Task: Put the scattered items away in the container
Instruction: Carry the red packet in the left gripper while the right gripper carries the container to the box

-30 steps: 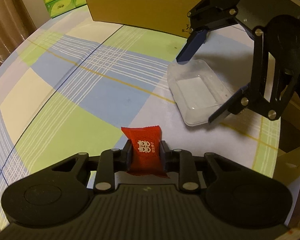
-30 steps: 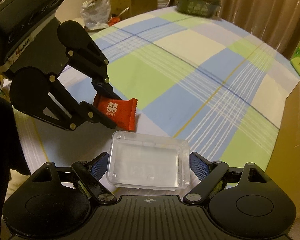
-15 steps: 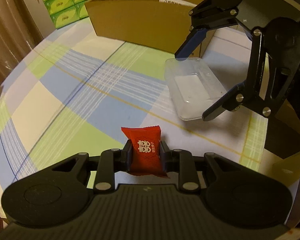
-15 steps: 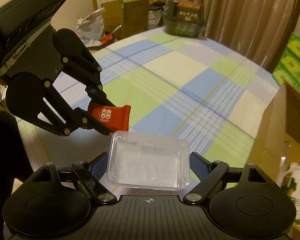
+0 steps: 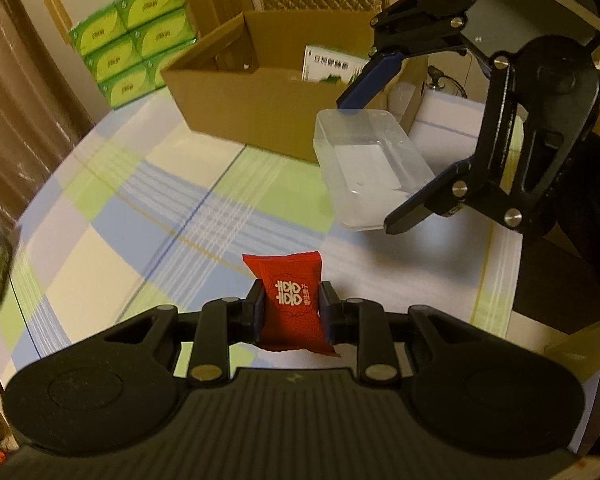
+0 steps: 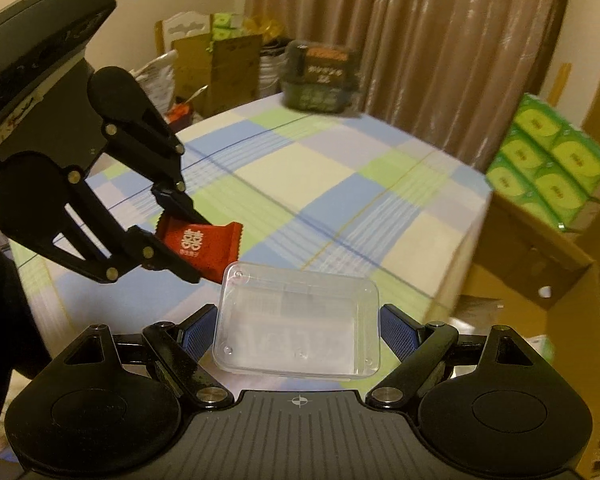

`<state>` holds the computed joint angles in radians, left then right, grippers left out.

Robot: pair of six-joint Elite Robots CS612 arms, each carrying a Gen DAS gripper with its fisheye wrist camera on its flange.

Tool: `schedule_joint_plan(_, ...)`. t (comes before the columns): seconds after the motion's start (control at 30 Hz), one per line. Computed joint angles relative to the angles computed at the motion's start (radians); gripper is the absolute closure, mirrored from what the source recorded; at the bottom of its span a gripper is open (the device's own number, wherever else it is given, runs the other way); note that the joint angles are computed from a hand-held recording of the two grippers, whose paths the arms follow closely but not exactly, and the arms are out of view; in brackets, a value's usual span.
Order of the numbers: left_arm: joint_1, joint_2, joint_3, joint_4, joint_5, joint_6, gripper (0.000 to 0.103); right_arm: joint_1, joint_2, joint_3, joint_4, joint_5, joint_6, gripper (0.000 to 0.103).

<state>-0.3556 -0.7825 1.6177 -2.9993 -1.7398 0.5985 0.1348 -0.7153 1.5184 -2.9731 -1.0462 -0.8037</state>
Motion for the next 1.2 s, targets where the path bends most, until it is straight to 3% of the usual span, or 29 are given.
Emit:
schedule_joint_plan(0.4,-0.039,-0.007,-0.044,0.001,-0.002,-0.013,0.081,-0.044,-0.019,0.003,-0.082,-0.01,0.061,0.019)
schedule_joint_plan(1.2,-0.106,0.055,-0.194,0.075,-0.002,-0.026,0.081,-0.107,-0.008,-0.042,-0.114,-0.052,0.087,0.019)
